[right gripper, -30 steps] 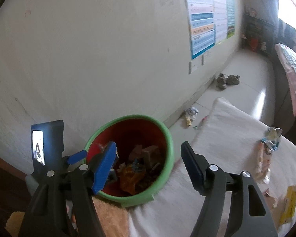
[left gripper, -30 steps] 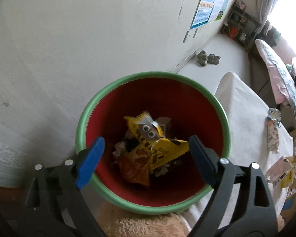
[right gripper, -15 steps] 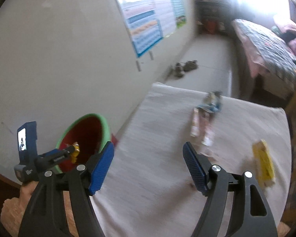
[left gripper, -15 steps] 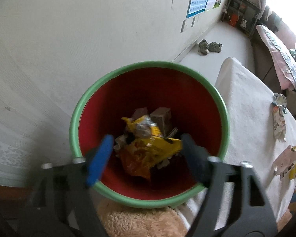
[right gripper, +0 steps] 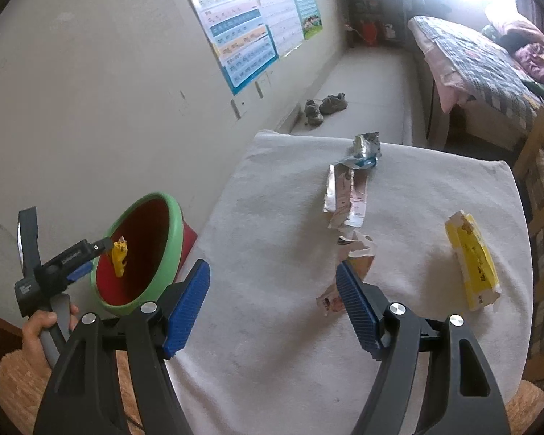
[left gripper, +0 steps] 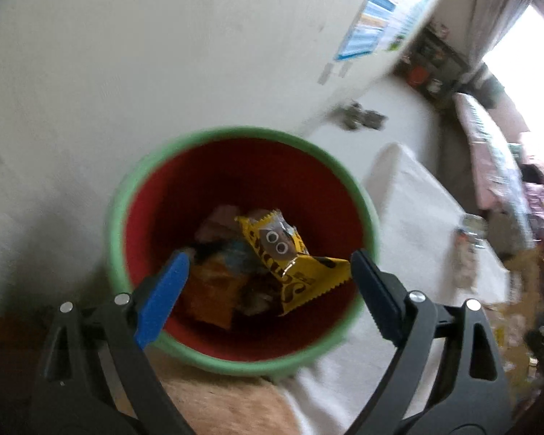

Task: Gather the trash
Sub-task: 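Lower the brown box into the bin and open the right gripper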

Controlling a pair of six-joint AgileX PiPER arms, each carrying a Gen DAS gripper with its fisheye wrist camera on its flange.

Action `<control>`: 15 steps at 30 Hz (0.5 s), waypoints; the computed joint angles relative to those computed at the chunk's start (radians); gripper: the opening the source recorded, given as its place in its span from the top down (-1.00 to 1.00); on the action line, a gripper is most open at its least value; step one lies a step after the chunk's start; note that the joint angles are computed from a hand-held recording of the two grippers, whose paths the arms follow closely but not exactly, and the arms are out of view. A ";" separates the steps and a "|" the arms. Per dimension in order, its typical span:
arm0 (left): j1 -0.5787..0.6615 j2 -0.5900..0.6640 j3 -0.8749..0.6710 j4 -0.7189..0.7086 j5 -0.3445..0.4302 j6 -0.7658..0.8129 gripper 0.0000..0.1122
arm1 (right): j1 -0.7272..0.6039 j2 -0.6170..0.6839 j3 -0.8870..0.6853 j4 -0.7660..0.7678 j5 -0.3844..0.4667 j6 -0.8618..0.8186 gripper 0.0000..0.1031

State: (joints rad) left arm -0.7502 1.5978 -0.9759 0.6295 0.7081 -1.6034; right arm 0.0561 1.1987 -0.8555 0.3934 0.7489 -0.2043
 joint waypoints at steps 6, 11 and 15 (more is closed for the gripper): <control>-0.009 -0.019 0.017 0.010 -0.039 0.044 -0.58 | 0.063 0.032 -0.002 -0.008 -0.021 0.020 -0.36; -0.031 -0.023 0.007 -0.011 -0.101 0.203 -0.58 | 0.106 0.146 -0.091 0.050 -0.001 -0.036 -0.36; -0.098 -0.040 0.002 0.098 -0.114 0.213 -0.58 | 0.147 0.336 -0.273 0.171 0.091 -0.136 -0.36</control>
